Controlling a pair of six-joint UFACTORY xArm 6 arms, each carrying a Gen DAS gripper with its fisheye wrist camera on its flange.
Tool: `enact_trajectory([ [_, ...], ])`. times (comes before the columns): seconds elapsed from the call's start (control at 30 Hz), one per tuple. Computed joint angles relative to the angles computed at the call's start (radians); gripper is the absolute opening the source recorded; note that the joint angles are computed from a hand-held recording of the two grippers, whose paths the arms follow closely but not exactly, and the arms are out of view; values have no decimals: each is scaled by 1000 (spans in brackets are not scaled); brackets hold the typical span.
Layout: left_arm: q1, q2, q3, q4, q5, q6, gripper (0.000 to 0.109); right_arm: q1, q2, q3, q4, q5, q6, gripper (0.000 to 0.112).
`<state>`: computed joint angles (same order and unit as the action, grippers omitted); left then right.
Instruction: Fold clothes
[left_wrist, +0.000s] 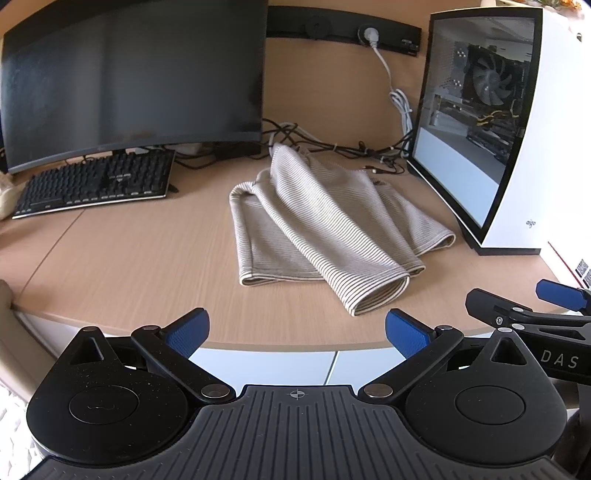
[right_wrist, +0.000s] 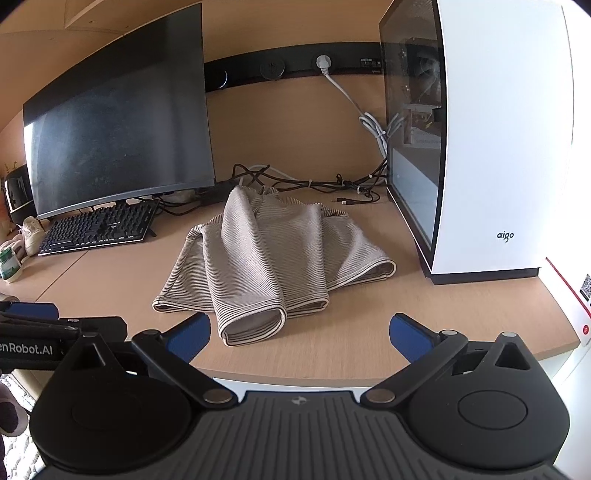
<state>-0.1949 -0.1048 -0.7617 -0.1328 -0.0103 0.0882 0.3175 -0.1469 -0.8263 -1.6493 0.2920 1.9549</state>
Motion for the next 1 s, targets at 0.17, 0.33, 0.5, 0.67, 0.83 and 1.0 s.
enact_trajectory([
  [0.17,-9,10,-13,-59,9,61,103,-7,11,-8,20,-9,-17,103],
  [0.33,-12,25,-30,-105,17,107,103,-10,21,-18,41,-10,-34,103],
  [0.5,-16,39,-51,-176,29,174,103,-7,35,-32,69,-10,-63,103],
  [0.67,-15,51,-68,-245,48,241,103,3,55,-49,107,-2,-98,103],
  [0.83,-10,71,-103,-330,83,326,103,9,73,-69,145,14,-125,103],
  [1.0,4,106,-149,-389,122,386,103,17,103,-96,214,28,-180,103],
])
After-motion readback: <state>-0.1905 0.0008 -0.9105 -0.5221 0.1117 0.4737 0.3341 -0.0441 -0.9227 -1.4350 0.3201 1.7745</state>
